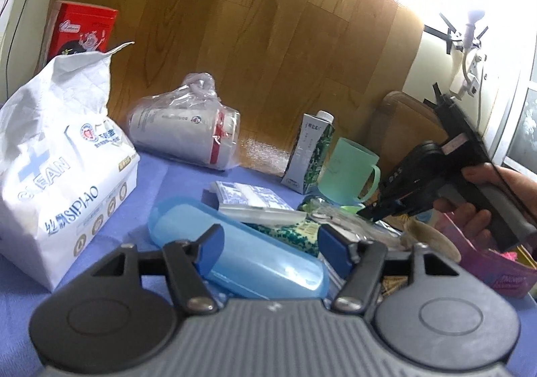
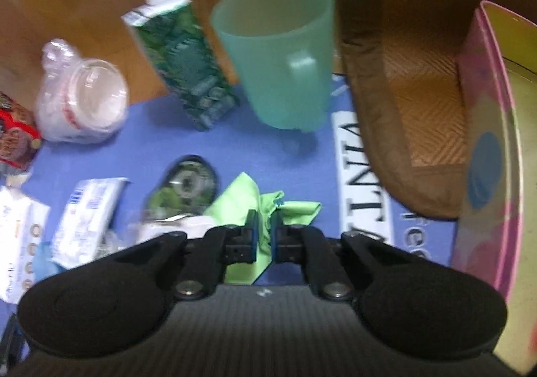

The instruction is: Organize soft objects

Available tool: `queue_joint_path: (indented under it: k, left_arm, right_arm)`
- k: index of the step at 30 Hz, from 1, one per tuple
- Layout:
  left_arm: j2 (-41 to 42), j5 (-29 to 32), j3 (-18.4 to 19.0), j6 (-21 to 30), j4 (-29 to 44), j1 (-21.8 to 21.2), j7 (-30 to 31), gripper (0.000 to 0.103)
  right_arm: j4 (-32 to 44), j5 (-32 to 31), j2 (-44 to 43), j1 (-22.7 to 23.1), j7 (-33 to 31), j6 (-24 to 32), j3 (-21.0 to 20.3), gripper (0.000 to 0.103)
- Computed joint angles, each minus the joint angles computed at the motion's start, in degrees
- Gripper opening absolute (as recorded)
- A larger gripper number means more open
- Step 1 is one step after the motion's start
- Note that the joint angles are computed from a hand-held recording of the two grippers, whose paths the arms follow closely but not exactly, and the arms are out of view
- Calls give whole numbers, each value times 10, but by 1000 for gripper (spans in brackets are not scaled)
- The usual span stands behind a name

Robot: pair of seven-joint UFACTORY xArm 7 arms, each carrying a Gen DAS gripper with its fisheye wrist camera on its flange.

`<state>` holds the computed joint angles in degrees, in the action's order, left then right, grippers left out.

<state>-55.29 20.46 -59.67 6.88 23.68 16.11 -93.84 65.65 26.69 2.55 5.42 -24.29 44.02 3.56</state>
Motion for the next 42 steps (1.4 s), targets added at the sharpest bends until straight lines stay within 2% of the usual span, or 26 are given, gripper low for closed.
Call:
queue_joint_path:
  k: [2, 6, 13, 15, 19, 24, 25, 26, 28, 29, 32, 35, 36, 37, 38, 39, 41, 42]
  left_arm:
    - [-11, -4, 1, -1, -7, 0, -10, 63]
    - [-43, -16, 5, -11, -28, -3, -41, 63]
    - [-78, -34, 16, -55, -66, -9, -75, 63]
    - [-83, -40, 20, -79, -78, -11, -80, 63]
    - [-49, -42, 32, -121, -75, -15, -51, 63]
    - [-3, -39, 36, -107, -41, -50, 20, 63]
    - [8, -39, 41, -98, -35, -67, 34, 63]
    - [22, -39, 45, -88, -27, -83, 47, 63]
    - [53, -41, 58, -63, -14, -116, 67, 63]
    - [68, -43, 62, -57, -8, -128, 74, 63]
    - [132, -48, 71, -52, 17, -143, 87, 66]
    - [179, -55, 66, -71, 31, -132, 82, 63]
    - [193, -57, 62, -70, 35, -128, 81, 58]
    - [213, -58, 59, -67, 43, -124, 82, 47]
    - [217, -55, 46, -67, 48, -111, 78, 46]
    - [212, -53, 31, -60, 55, -99, 73, 44]
    - [234, -46, 33, -74, 67, -98, 81, 39]
    - [249, -42, 32, -91, 74, -94, 87, 37]
  right_arm:
    - [-22, 23, -28, 6, -29, -12, 3, 9]
    - [-60, 107, -101, 27, -103, -28, -7, 9]
    - [-146, 226, -254, 77, -229, 10, -68, 9]
    - [-193, 236, -304, 86, -258, 29, -88, 9]
    - [-295, 220, -382, 80, -264, 64, -114, 10]
    - [-445, 164, -490, 66, -295, -25, -105, 16]
    - [-461, 149, -507, 65, -302, -29, -112, 25]
    - [-481, 138, -530, 68, -312, -42, -119, 44]
    - [-529, 122, -596, 78, -339, -83, -126, 65]
    - [-544, 115, -619, 88, -353, -101, -129, 72]
    - [-559, 100, -629, 131, -394, -150, -157, 79]
    - [-540, 95, -580, 173, -412, -179, -198, 78]
    - [-533, 95, -565, 186, -418, -179, -215, 78]
    - [-522, 97, -542, 197, -415, -173, -223, 67]
    - [-518, 92, -526, 211, -402, -178, -232, 48]
    - [-527, 106, -534, 202, -412, -177, -222, 45]
    - [-541, 100, -555, 199, -422, -179, -227, 16]
    - [-542, 99, -562, 197, -423, -170, -237, 14]
